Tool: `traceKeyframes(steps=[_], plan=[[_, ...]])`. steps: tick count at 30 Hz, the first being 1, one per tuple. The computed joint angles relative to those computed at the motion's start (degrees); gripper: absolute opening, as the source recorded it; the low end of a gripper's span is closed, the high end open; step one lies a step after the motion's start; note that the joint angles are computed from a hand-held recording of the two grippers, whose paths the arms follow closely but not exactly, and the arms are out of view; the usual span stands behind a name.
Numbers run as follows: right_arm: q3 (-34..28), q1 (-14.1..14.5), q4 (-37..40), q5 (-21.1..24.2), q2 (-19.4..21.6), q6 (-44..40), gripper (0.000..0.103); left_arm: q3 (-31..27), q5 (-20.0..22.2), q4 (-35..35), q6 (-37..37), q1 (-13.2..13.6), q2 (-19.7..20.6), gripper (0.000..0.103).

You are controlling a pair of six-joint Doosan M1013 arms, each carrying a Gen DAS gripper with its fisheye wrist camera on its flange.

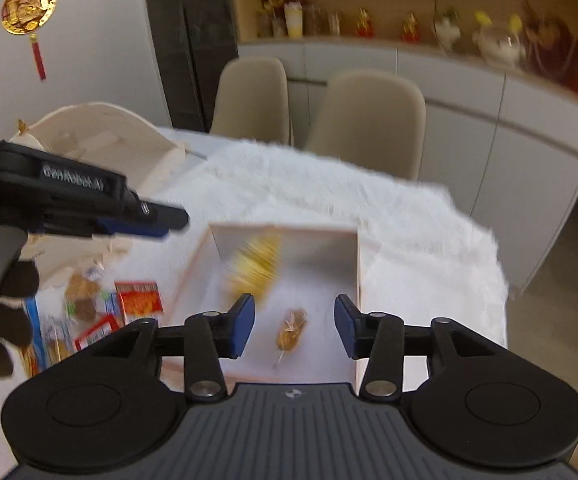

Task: Organize snacks
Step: 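Carry both snacks over pink box and open both tools to drop them, then grasp wrapped round bread with right tool while left tool grasps yellow rice-cracker packet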

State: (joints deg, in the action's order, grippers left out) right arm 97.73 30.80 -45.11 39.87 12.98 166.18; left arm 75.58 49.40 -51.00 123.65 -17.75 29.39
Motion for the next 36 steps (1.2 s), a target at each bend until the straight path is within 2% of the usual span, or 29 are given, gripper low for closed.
traceKeyframes(steps=[3,7,11,15,17,20,21,23,27,30,31,33,36], plan=[[0.82,0.11,5.14,-0.17,1.39,-6.66,0.052,3.65,-2.98,2.51,-1.16,1.22,-1.8,0.03],[0.27,0.1,15.21,-3.57,4.14,-17.93,0.052,9.35,-7.83,5.26,-6.31,3.75,-4.87,0.03],[-4.23,0.66,15.75,-2.99,8.54,-21.4,0.052,14.18,-11.04,10.6,-16.76,6.7,-7.32,0.03],[-8.74,0.41,22.73,-4.56,11.71,-26.87,0.053,17.26,-12.0,10.82,-18.76,9.4,-8.75,0.03],[-10.15,0.74,26.59,-7.16,12.63,-30.28,0.053,17.95,-11.92,11.7,-19.21,10.01,-9.04,0.03],[-14.0,1.03,31.84,-9.15,15.05,-35.89,0.056,19.05,-10.75,10.64,-16.85,11.02,-9.31,0.03],[-16.3,1.38,30.06,-8.02,16.21,-35.21,0.061,19.31,-10.22,9.97,-15.93,11.2,-9.18,0.03],[-21.87,1.7,27.0,-4.08,18.98,-33.25,0.065,19.88,-8.89,8.89,-14.07,11.61,-9.08,0.03],[-34.46,-0.33,35.02,5.51,26.36,-38.63,0.067,21.6,-6.7,7.57,-11.34,12.3,-9.11,0.03],[-39.8,-1.0,35.5,11.79,30.32,-36.88,0.067,22.82,-5.77,6.46,-10.19,12.92,-9.16,0.03],[-39.94,-1.02,36.13,12.35,30.54,-35.55,0.067,23.14,-5.52,5.65,-9.45,13.15,-9.05,0.03],[-36.17,-0.98,39.9,8.22,28.52,-34.92,0.067,23.61,-5.13,4.15,-8.21,13.79,-8.85,0.03],[-32.42,0.65,41.38,5.95,26.11,-38.08,0.067,23.26,-4.98,2.81,-8.5,14.47,-8.24,0.03]])
